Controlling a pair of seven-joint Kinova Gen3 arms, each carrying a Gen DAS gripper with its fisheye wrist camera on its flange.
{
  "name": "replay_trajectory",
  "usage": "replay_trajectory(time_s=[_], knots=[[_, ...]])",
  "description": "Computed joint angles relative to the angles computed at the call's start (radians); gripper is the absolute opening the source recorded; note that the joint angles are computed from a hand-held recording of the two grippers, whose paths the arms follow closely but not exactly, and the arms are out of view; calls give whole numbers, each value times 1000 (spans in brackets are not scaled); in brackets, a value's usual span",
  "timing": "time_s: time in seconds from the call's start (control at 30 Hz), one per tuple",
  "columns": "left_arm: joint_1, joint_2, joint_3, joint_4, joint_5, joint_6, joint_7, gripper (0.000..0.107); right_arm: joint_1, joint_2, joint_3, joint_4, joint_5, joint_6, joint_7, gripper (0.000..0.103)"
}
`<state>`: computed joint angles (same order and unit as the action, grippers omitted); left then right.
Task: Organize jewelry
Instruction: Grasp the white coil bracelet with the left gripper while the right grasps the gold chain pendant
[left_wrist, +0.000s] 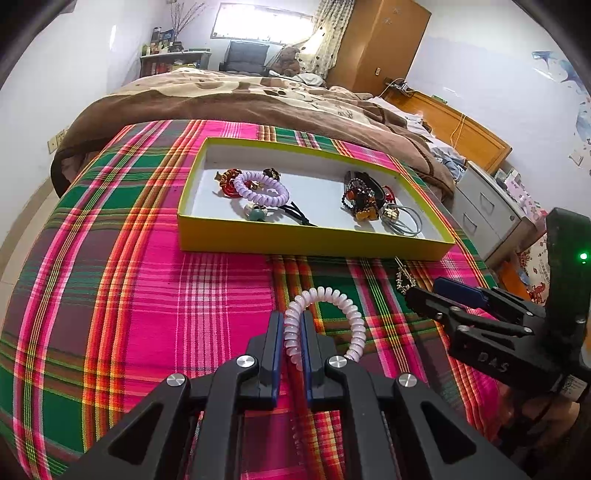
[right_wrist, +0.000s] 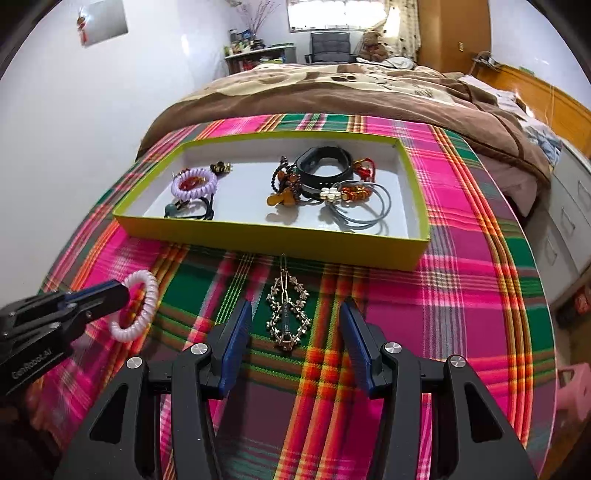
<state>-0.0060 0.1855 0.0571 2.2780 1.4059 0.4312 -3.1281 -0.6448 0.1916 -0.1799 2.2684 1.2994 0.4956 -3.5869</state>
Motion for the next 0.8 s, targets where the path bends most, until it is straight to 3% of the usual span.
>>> replay_trajectory(time_s=[0.23,0.27,0.33,0.4,0.8], knots=[[4,11,1,-6,-2,-7,8,9,21,19,8,-3,60,-49,-12,49],[3,12,2,-6,1,-7,4,9,22,22,7,-5,55,-48,-3,46],[4,11,3,-8,-9,-8,14,9,13,26,3,-14,24,-19,18,32],[5,11,6,-9,-10,-13,18,9,7,29,6,-17,14,-9,24,27],[16,-7,17,-9,-21,-37,39,9,0,20,6,-1,50,6,-31,25]])
